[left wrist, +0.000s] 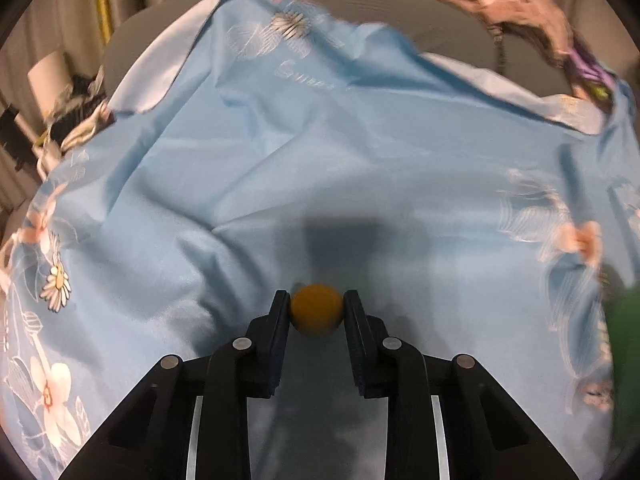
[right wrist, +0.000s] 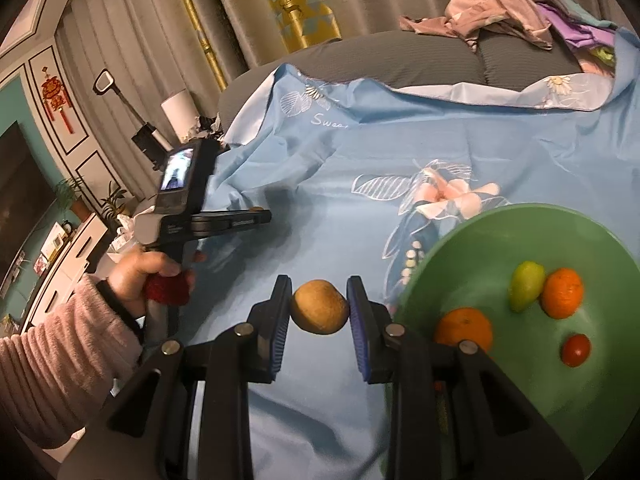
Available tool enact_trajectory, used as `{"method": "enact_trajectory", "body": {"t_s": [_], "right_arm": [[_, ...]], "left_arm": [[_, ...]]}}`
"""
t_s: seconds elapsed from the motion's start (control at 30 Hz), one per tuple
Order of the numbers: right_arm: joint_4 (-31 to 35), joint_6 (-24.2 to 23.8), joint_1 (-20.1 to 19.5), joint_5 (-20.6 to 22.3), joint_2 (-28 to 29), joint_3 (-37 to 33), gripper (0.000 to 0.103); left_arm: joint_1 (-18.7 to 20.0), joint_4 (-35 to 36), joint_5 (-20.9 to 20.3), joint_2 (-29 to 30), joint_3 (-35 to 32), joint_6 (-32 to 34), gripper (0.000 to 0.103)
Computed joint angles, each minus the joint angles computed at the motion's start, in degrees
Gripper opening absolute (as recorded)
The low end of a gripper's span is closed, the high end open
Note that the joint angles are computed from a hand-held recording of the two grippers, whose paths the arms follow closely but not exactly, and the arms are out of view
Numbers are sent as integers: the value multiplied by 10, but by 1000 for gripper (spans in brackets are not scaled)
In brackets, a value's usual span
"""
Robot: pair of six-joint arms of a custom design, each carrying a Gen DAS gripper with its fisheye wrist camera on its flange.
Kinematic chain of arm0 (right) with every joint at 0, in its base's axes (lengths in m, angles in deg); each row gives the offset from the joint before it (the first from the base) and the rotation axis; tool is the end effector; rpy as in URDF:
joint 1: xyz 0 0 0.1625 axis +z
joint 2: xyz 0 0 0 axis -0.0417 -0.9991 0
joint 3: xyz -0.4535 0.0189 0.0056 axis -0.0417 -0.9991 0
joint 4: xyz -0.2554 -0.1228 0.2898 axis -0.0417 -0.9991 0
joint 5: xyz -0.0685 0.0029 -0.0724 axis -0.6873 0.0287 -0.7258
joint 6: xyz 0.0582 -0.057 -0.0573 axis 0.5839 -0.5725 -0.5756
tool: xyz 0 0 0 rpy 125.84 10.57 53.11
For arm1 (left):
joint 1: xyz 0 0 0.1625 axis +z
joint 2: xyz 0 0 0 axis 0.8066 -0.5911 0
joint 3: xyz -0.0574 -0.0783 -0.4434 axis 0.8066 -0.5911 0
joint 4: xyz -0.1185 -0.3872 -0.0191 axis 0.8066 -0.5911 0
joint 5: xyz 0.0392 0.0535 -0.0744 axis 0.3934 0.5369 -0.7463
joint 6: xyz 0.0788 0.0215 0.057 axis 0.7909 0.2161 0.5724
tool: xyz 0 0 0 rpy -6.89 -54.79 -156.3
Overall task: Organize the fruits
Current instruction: 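Carry both apricots into the green bowl and open both grippers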
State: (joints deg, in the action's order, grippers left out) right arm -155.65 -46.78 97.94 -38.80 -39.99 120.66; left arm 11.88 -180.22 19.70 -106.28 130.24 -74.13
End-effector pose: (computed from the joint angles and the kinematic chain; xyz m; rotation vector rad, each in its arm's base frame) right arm 0.2009 -0.7898 0.2190 0.8935 -2.7144 0.6723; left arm -0.1621 -0.8674 0.1909 0.1785 2.2879 -0.7424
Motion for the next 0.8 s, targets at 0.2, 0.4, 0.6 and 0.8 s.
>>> {"method": "enact_trajectory", "body": {"t_s": [0.2, 0.4, 0.6, 0.8], "right_arm": [[-57, 3, 2, -28, -34, 36, 29], [-118, 18, -5, -103, -64, 67, 29], [-144, 23, -17, -148, -76, 80, 29], [-141, 23, -26, -161, -75, 76, 29]], "left_arm": [[-57, -45, -74, -35, 73, 71, 27], [-107, -35, -168, -37, 105, 128, 27], [-126, -7, -200, -3, 78, 146, 27], [-130, 38, -195, 27, 45, 141, 27]]}}
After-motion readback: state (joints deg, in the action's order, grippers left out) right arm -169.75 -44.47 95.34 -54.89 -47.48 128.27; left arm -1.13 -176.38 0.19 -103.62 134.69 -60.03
